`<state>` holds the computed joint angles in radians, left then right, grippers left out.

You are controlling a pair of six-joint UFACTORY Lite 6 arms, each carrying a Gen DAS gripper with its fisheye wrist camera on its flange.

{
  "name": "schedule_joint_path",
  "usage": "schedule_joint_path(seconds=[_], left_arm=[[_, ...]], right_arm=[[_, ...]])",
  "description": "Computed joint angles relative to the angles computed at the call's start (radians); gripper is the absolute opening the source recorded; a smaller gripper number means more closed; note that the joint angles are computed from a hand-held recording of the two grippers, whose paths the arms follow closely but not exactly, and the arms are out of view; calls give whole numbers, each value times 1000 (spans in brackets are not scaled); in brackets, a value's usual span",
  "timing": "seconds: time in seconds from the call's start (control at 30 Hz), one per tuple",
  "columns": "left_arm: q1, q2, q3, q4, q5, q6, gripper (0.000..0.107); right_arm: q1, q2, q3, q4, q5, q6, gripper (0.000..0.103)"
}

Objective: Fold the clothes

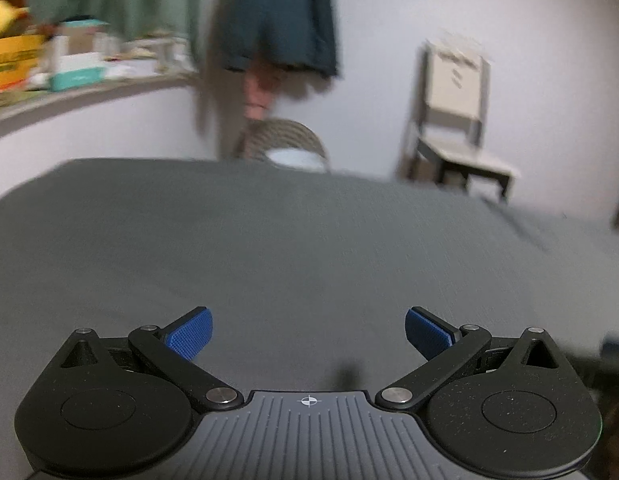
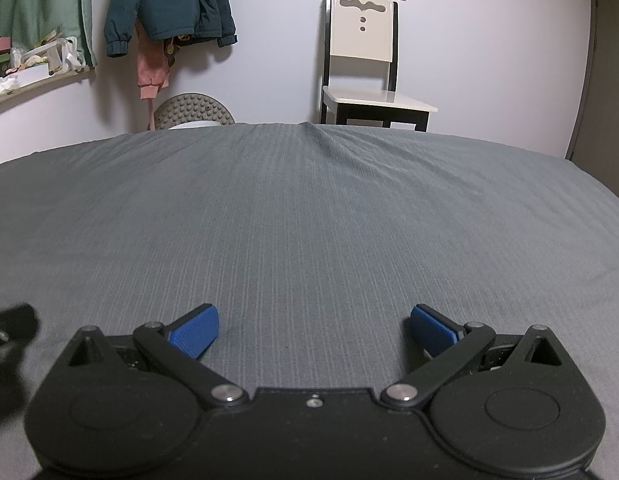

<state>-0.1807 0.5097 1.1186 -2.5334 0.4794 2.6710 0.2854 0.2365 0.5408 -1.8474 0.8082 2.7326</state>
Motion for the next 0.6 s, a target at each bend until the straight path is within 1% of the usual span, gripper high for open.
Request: schedule_joint_path(seconds=[0.03, 0.13, 0.23, 0.3, 0.37, 0.4, 0.5, 0.57, 0.6], left_arm=[[35, -49, -3, 63, -16, -51, 103], [163, -208, 10, 377, -42, -298, 103], [313, -342, 42, 691, 11, -572, 103], [448, -409, 87, 900, 108, -781, 103], [606, -456, 168, 1104, 244, -990, 103], [690, -468, 213, 1167, 312, -1053, 103], [946, -475, 358, 1294, 486, -1173, 103], [1125, -424, 516, 1357, 596, -1254, 103], [1197, -388, 603, 1384, 633, -1294, 103]], right_arm=[[-1, -1, -3, -3, 0, 5, 103], [-4, -4, -4, -9, -4, 7, 103], [-1, -2, 2, 2, -4, -5, 103], [2, 0, 13, 16, -6, -20, 103], [1, 1, 20, 22, -7, -29, 103], [1, 2, 23, 24, -8, -32, 103], [1, 2, 27, 27, -10, -36, 103], [1, 2, 27, 27, -10, -36, 103], [2, 3, 28, 28, -10, -35, 103]])
